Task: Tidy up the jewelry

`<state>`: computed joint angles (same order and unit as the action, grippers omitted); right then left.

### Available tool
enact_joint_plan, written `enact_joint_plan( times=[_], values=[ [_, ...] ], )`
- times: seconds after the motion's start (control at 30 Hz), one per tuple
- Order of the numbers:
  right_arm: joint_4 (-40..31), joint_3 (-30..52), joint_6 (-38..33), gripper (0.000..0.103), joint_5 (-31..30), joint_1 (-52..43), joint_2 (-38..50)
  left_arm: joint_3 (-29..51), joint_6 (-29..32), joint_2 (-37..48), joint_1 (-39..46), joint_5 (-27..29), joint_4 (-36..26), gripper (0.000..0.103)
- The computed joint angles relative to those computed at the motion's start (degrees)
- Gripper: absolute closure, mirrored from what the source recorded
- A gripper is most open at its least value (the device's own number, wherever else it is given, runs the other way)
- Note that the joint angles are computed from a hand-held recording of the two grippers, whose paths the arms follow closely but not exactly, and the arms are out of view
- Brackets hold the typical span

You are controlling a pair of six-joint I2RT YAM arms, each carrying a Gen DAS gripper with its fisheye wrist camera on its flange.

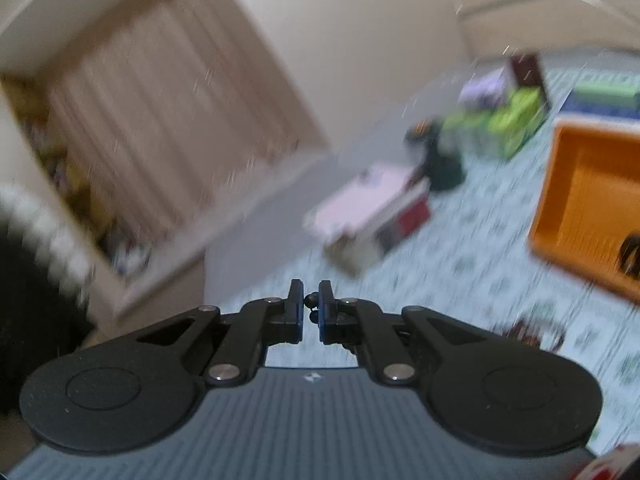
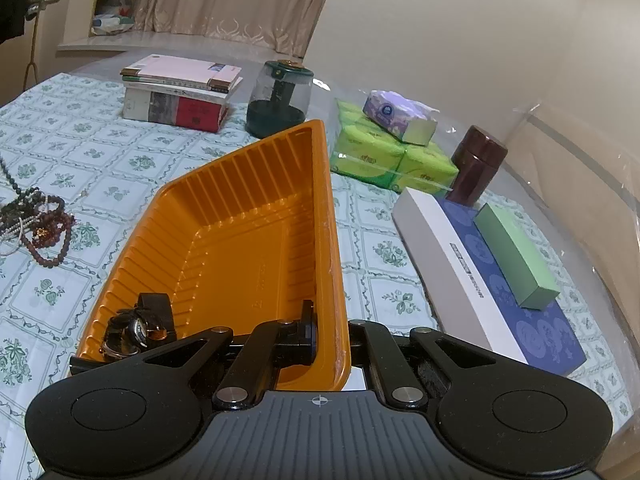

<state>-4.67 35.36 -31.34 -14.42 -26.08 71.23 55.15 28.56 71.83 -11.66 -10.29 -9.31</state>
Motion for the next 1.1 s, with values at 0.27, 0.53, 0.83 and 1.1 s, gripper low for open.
enact_joint_plan(
  times=[0.27,0.53,0.83,1.1],
  values=[
    [0.0,-0.1,-0.2,0.099,-0.1,-0.2,0.1,-9.1,-4.4,6.8,5.9,3.1,2.2,0.097],
    [-0.1,0.1,-0.3,0.099,-0.4,-0.4,0.1,-12.5,-10.4,14.9,1.0,9.4,8.2,0.096],
    [-0.2,0.0,-0.3,0.099,-0.4,-0.4,-0.1,-13.3,-13.4,21.1,-4.7,10.3,14.8,0.071],
    [-0.7,-0.1,-0.1,0.098,-0.1,-0.2,-0.5,-11.4,-13.9,27.5,-9.2,9.1,19.5,0.071]
  ],
)
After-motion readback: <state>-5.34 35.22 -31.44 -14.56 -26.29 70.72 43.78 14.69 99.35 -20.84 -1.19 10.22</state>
